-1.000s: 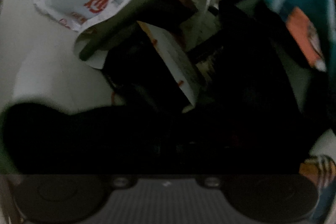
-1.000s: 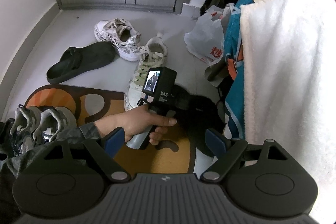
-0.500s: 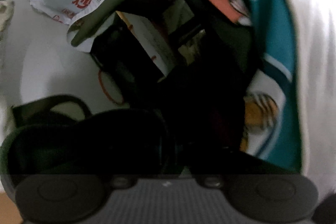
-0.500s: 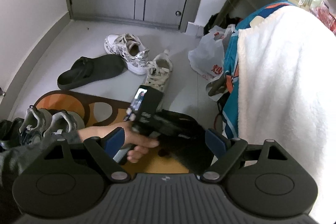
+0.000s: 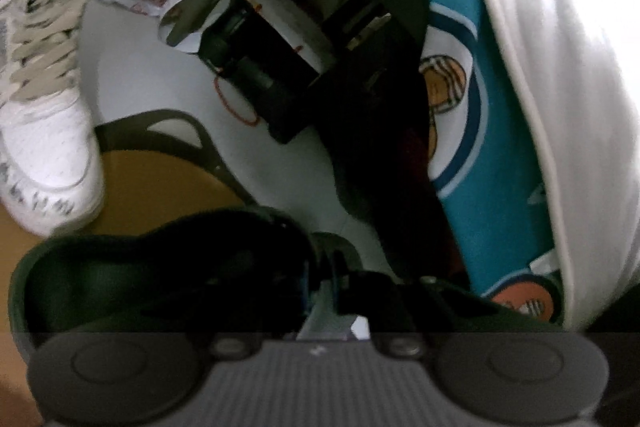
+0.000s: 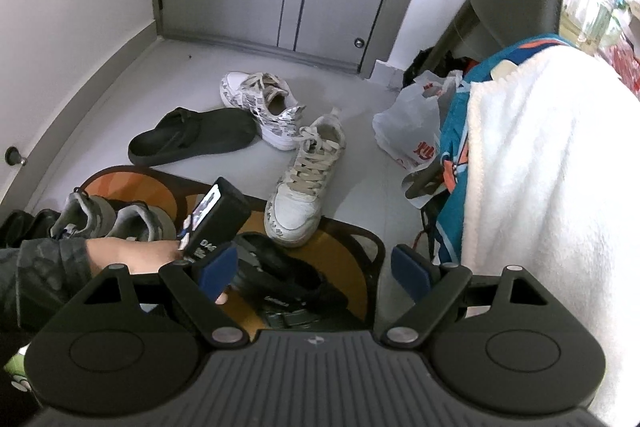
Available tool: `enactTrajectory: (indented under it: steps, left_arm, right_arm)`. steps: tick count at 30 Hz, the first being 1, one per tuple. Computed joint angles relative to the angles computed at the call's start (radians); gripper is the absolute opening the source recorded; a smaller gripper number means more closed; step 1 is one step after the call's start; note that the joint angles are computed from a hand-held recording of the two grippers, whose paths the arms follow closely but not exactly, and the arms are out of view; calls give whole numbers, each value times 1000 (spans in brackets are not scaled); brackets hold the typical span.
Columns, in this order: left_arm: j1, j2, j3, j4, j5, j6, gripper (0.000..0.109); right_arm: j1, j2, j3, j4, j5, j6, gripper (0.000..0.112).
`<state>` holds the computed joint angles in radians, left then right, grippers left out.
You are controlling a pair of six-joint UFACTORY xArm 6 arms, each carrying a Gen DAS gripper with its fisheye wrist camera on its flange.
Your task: Organize scattered shoes
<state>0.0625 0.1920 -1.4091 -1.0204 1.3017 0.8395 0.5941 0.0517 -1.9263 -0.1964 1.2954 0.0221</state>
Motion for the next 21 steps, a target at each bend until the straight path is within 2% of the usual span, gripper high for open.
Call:
enactTrajectory:
  steps: [5,9,15,21]
  left_arm:
    - [52,-23,19,31,38,19,10]
    - [93,-47,45,49,60,36,10]
    - [131,-92,117,107,42,38,11]
    - [174,-117,164,88,67,49,10]
  right_arm:
    - [9,-3,22,10,5,-41,88]
    - [-2,29,3,58,70,-67,88]
    - [4,48,19,108,118,-102,88]
    - [26,52,45,117,131,-144,88]
